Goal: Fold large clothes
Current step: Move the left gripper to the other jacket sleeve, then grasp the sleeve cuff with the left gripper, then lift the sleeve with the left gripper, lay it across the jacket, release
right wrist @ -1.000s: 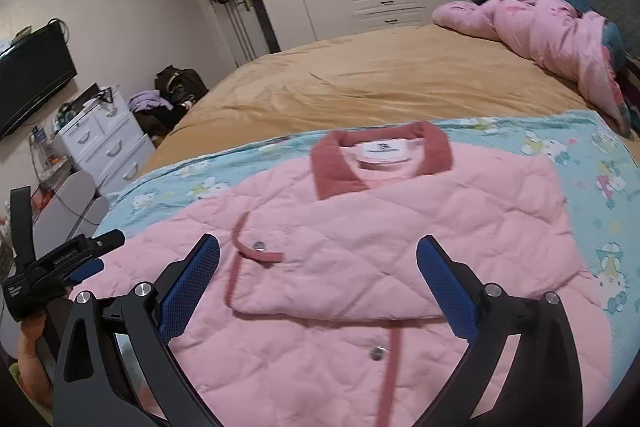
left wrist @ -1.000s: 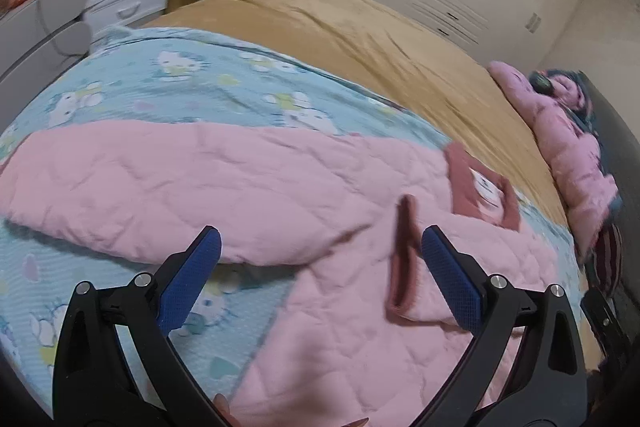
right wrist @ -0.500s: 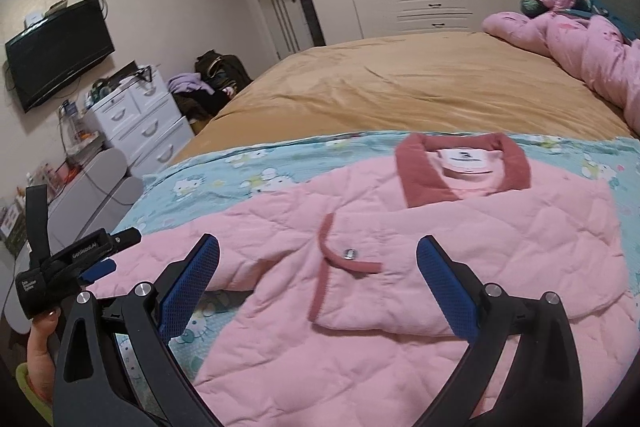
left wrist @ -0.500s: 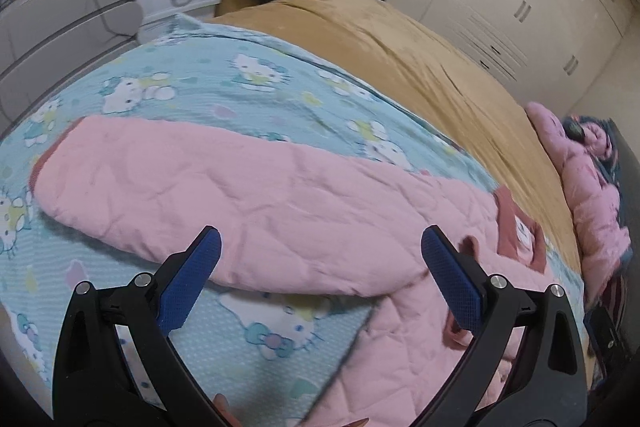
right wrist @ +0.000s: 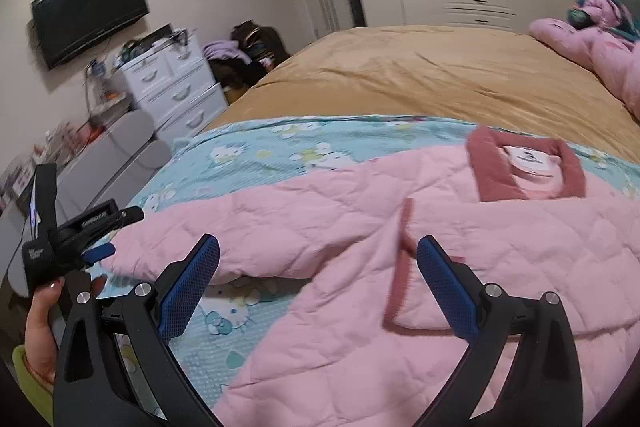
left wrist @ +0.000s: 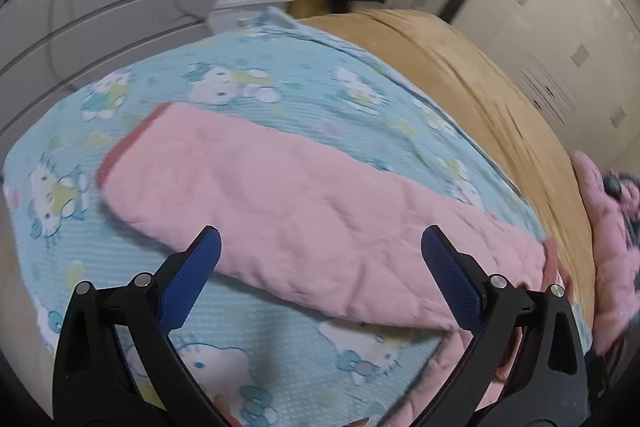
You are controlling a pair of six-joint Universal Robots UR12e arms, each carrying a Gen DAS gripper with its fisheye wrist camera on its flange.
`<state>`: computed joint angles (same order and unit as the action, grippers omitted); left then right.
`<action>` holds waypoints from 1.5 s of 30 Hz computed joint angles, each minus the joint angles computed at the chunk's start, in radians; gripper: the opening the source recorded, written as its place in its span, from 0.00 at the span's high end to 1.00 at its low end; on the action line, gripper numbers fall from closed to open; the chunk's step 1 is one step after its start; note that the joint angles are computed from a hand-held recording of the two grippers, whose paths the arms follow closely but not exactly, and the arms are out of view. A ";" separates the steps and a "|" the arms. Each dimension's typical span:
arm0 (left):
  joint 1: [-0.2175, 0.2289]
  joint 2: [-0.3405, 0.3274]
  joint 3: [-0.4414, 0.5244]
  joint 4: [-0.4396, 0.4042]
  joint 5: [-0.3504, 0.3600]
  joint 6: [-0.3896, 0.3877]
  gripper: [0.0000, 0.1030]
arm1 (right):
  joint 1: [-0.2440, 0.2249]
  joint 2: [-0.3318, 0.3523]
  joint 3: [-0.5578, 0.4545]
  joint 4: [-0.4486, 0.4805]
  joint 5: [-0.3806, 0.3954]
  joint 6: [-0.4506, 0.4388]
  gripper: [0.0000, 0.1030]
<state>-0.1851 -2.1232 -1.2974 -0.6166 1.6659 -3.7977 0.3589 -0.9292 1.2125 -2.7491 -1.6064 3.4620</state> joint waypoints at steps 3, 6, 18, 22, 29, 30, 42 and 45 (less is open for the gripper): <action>0.014 0.010 -0.021 -0.006 0.010 -0.071 0.09 | 0.005 0.020 -0.032 0.023 0.027 -0.013 0.04; 0.031 0.018 -0.046 -0.003 -0.010 -0.168 0.09 | 0.011 0.034 -0.054 0.035 0.051 -0.022 0.04; 0.039 -0.054 0.012 -0.182 -0.084 -0.241 0.09 | 0.017 0.047 -0.049 0.051 0.112 -0.002 0.04; 0.026 -0.075 0.029 -0.168 -0.007 -0.220 0.10 | 0.008 0.038 -0.023 0.049 0.124 0.036 0.04; 0.010 -0.072 0.005 0.007 0.108 -0.123 0.72 | -0.006 0.021 0.019 0.019 0.122 0.074 0.04; -0.002 -0.073 0.013 0.031 0.162 -0.078 0.79 | -0.007 0.017 0.027 0.013 0.121 0.078 0.04; -0.038 -0.051 0.036 0.316 0.161 0.017 0.85 | -0.043 -0.048 0.146 -0.064 0.102 0.156 0.04; -0.052 -0.056 0.055 0.380 0.122 0.029 0.86 | -0.056 -0.076 0.189 -0.092 0.083 0.165 0.04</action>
<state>-0.2372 -2.1788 -1.2420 -0.2367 1.7874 -3.7690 0.3032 -1.0055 1.4016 -2.8411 -1.5232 3.6271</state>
